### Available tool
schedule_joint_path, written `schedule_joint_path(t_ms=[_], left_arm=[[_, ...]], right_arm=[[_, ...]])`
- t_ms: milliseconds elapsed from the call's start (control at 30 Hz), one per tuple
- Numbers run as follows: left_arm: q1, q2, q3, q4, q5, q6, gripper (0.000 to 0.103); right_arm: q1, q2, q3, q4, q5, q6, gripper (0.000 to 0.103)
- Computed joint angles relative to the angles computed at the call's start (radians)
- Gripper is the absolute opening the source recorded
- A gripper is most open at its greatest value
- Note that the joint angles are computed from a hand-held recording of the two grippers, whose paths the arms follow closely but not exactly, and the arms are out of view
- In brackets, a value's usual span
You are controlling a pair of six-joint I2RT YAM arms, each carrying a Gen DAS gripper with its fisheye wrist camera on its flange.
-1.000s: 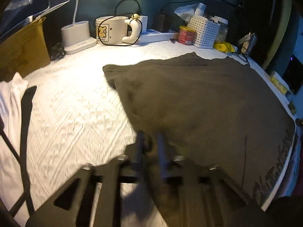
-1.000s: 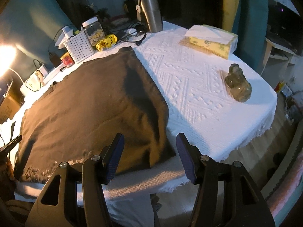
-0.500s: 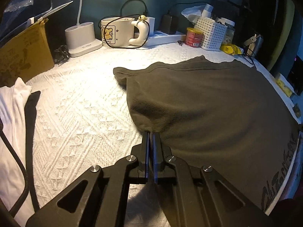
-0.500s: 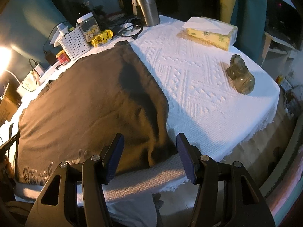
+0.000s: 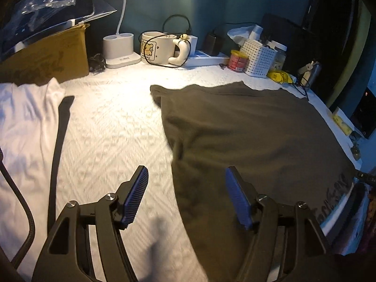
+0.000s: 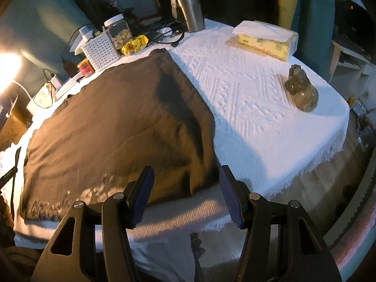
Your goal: Fold small clothes
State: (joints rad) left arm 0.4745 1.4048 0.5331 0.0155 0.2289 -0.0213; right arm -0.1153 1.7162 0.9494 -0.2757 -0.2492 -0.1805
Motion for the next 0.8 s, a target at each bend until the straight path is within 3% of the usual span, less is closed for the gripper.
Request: schedule_joint_path(t_ms=[200, 433, 533, 800], left_arm=[[-0.021, -0.057, -0.051, -0.035, -0.019, -0.021, 0.068], [-0.034, -0.051, -0.034, -0.046, -0.025, -0.024, 0.068], [-0.02, -0.036, -0.015, -0.052, -0.023, -0.016, 0.068], [0.042, 0.038, 0.053, -0.065, -0.014, -0.006, 0.068]], right_arm=[[-0.032, -0.042, -0.057, -0.024, -0.009, -0.041, 0.061], [-0.013, -0.024, -0.069, 0.029, -0.068, 0.021, 0.061], [0.025, -0.004, -0.067, 0.074, -0.065, 0.064, 0.081], [0.096, 0.119, 0.048, 0.133, -0.063, 0.182, 0.085]])
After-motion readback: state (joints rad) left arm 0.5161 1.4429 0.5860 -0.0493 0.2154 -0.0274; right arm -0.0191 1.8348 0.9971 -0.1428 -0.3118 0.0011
